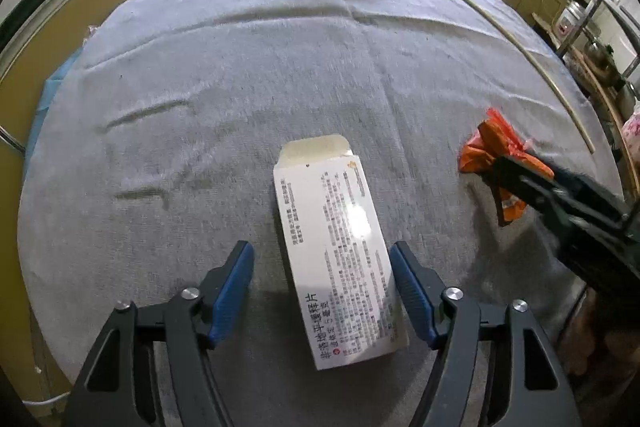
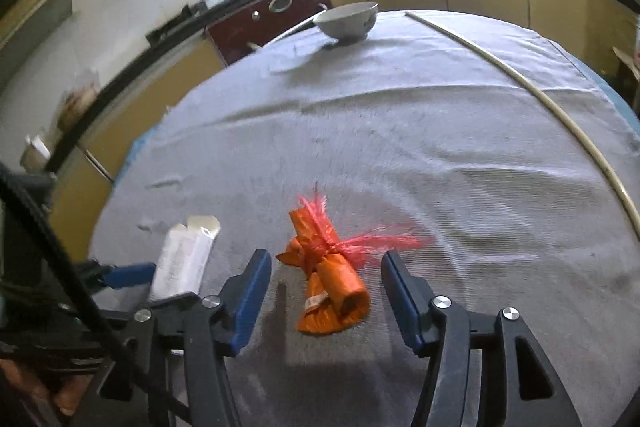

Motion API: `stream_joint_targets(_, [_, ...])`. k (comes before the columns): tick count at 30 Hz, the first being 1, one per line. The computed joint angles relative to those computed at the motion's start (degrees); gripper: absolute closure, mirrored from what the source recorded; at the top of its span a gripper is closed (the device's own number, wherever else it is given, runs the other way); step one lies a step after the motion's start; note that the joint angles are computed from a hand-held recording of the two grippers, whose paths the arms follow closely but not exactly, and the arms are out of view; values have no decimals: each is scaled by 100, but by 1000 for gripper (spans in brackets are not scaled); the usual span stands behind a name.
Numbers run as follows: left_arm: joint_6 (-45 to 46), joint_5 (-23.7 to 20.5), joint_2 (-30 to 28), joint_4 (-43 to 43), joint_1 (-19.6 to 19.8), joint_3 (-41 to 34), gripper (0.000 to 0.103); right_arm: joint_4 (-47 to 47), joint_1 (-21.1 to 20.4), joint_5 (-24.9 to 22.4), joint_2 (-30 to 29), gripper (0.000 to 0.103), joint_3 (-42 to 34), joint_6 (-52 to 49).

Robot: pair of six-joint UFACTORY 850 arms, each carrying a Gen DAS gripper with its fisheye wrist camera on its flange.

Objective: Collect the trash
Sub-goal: 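Grasp the orange bag with red netting with the right tool while the left tool lifts the white box, then carry the white box and orange bag over the red basket with both tools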

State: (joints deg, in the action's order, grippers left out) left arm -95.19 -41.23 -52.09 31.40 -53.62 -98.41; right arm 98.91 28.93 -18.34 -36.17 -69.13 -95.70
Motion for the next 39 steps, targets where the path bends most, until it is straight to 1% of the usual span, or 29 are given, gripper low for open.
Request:
stream_joint_targets(1, [-32,-51,83,93,-10,115,48,19,21,70,-20,67,0,-9])
stream_joint_targets(2, [-36,-143,84,188,-33,112,56,277,28,100,23,69,51,-225])
stream_joint_targets(4, [-272,172,254,310,-34,387,56,481,9,112,92,74,146,-287])
stream_joint_targets(5, [-401,145,302,423,-67,442,56,886,-12,130,209,75,290,-614])
stream_joint_targets(10, [-661,-346,444,906,-318,371,56,1981,-202,-177,863,76,1062,-1573])
stream_joint_targets(11, [-710,-553,460,1056,-400,304,56,2184,-276,-327,1066,76,1306,-1721])
stream_joint_targets(17, [-721,-1367,469,1593,-787,-58,56,2885,-479,-698,2007,76,2292,-2169])
stream_joint_targets(20, [-672,-1657,396,1785,-980,-291,56,3117,-549,-846,2430,76,2690,-2317])
stream_joint_targets(25, [-528,-2012,282,1974,-1289,-678,56,3438,-603,-917,3127,76,3281,-2609])
stream_joint_targets(30, [-257,-2187,46,2073,-1464,-1146,56,3596,-748,-1006,3819,76,3815,-2751])
stream_joint_targets(32, [-82,-2319,-102,2108,-1555,-1426,56,3549,-838,-1032,4059,76,3985,-2704])
stream_joint_targets(35, [118,-2401,-276,2122,-1626,-1743,56,3439,-983,-1071,4378,76,4210,-2606])
stream_joint_targets(39, [522,-2585,-615,2105,-1709,-2374,56,3277,-1197,-1104,4781,76,4467,-2484])
